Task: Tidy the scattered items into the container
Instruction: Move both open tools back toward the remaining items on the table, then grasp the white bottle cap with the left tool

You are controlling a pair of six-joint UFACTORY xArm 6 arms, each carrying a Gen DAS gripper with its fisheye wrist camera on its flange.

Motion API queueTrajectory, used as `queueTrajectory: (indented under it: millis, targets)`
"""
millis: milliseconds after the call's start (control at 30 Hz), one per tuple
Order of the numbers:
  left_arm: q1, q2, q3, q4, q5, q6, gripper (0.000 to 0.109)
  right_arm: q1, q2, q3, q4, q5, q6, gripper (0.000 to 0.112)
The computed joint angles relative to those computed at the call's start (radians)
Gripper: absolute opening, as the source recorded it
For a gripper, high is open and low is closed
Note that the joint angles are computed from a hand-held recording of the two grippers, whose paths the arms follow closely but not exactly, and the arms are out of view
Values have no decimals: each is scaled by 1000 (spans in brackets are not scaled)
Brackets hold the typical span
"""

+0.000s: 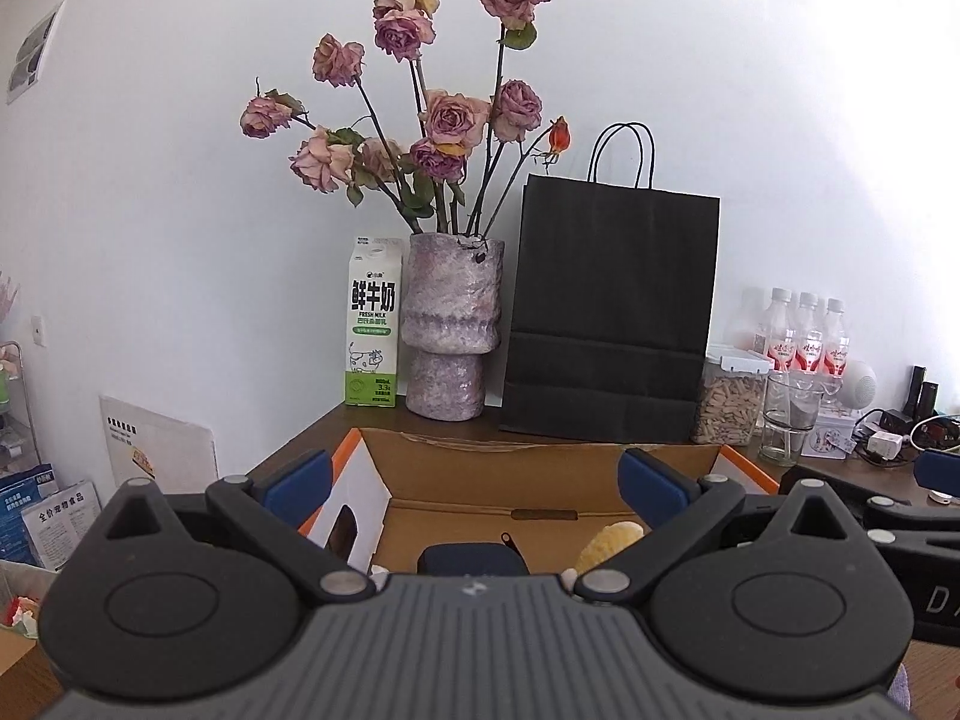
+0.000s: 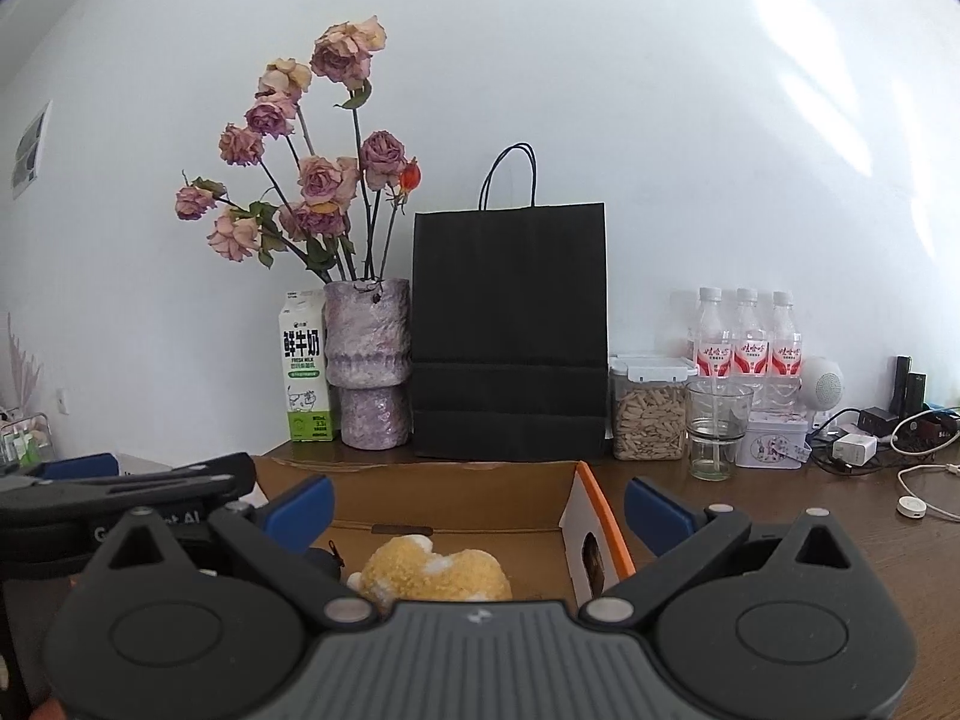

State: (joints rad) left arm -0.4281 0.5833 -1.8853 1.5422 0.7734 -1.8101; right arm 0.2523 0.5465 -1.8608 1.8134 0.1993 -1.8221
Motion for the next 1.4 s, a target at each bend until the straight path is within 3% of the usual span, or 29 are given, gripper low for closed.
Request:
queueTrajectory:
  millis: [300, 667, 800, 1033, 1400]
  targets:
    - [-16, -76, 88, -10, 12, -5, 103, -3, -71, 69, 52, 10, -72, 103]
    - [-57, -279, 364, -18, 44, -36, 103, -27, -281, 332, 173, 16, -242, 103]
    - [-73, -342, 454, -35, 71, -27, 103, -41, -342, 427, 158, 13, -254, 103]
    - [-81, -411, 576, -128, 73, 24, 103, -63, -396, 557, 8, -9, -122, 103]
    - [-79, -422, 653, -316, 48, 174, 103, -61, -369, 671, -437, -51, 294, 103]
